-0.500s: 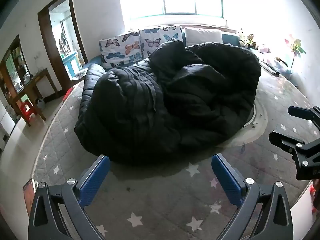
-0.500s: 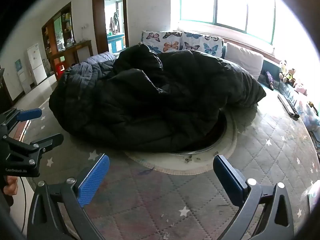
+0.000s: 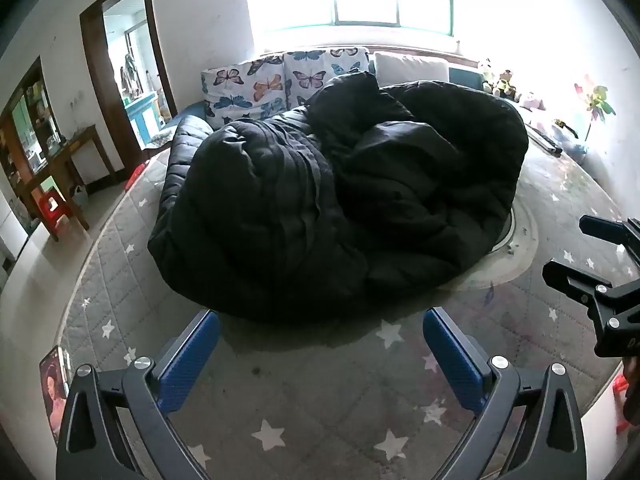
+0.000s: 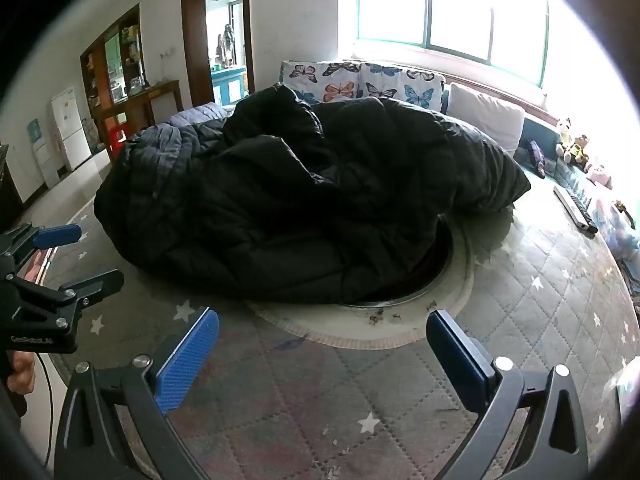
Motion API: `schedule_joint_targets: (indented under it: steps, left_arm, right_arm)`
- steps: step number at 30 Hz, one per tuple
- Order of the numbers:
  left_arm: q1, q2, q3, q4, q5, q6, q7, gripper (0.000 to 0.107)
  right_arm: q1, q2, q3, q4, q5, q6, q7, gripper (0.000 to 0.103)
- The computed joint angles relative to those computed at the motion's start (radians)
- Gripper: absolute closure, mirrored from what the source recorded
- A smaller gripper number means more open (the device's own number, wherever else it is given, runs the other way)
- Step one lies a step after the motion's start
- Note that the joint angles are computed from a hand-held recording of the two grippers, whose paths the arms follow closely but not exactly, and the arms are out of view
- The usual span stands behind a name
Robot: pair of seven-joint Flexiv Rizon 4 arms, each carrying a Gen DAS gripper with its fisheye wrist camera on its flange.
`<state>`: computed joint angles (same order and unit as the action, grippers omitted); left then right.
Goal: Fold large clothes
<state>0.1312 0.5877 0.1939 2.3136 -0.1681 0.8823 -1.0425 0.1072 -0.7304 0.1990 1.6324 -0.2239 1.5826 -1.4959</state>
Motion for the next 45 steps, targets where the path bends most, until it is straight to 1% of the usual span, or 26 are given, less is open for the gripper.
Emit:
schedule_joint_targets:
  steps: [5, 14, 27, 30, 45]
  left_arm:
    - [0.0, 0.001, 0.004, -0.004, -0.004, -0.009, 0.002, 0.004]
    - [0.004, -0.007, -0.002, -0.008, 0.001, -0.016, -0.004, 0.004]
    - [-0.003, -0.015, -0.002, -0.01, -0.002, -0.018, -0.005, 0.004]
    - [-0.002, -0.016, -0.002, -0.012, -0.001, -0.02, -0.006, 0.004]
    - [-0.002, -0.027, -0.005, -0.022, 0.0, -0.021, -0.006, 0.004]
  right_arm:
    - [-0.01, -0.004, 0.013, -0.009, 0.003, -0.01, -0.006, 0.0]
    - [-0.003, -0.008, 0.008, -0.014, 0.012, -0.013, -0.005, 0.0]
    - [-0.014, -0.017, 0.023, -0.025, 0.019, -0.025, -0.018, 0.0]
    - [-0.007, -0.016, 0.014, -0.023, 0.021, -0.02, -0.016, 0.0]
    - [-0.01, -0.018, 0.019, -0.026, 0.023, -0.025, -0.022, 0.0]
